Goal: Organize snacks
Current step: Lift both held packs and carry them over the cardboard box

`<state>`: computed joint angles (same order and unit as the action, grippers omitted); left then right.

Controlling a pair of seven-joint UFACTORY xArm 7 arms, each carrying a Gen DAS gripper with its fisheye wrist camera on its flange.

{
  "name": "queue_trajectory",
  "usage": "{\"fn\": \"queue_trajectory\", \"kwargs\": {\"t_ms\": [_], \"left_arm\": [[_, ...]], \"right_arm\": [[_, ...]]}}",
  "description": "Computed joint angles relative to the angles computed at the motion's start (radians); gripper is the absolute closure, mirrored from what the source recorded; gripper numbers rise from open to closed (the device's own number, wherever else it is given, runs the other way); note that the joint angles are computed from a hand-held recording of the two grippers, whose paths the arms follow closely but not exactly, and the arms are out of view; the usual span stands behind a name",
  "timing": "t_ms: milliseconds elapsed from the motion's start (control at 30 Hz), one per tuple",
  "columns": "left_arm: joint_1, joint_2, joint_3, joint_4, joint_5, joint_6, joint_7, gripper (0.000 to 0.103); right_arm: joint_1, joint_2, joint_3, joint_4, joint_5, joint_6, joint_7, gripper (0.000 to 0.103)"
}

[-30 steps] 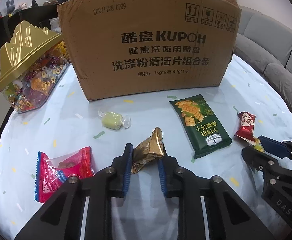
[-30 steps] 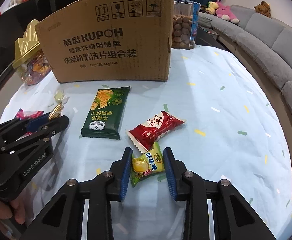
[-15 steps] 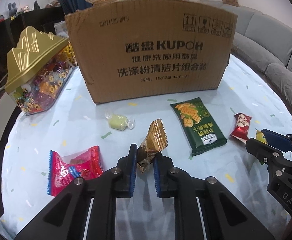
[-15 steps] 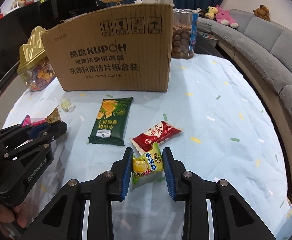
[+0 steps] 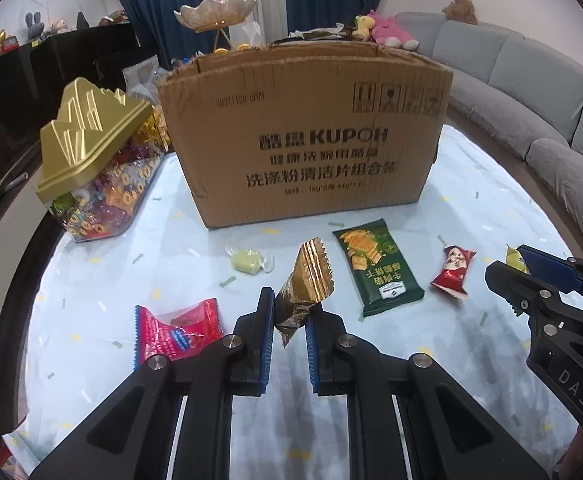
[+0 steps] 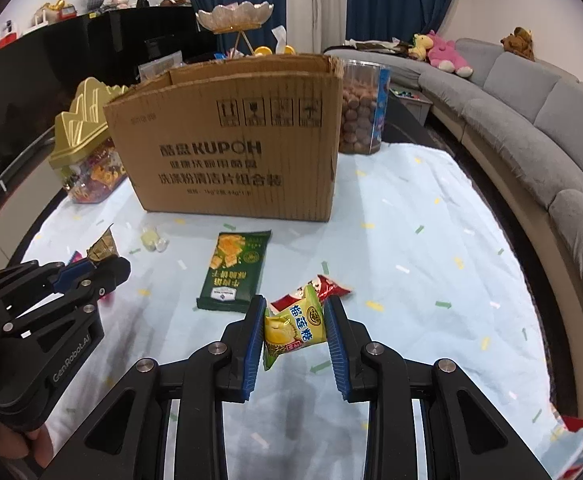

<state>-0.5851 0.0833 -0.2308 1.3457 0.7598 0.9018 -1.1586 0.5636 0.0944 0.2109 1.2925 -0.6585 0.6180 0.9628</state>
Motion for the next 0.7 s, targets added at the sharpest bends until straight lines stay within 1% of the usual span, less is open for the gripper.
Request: {"fn": "queue_trajectory", "kwargs": {"t_ms": [700], "left_arm": [[-0.012,-0.063,-0.042,0.048,0.045,0.105,-0.031,0.087]], "right_arm": [[-0.011,-0.065,0.036,0.034,-0.055,0.035,0.02,0.072]]}}
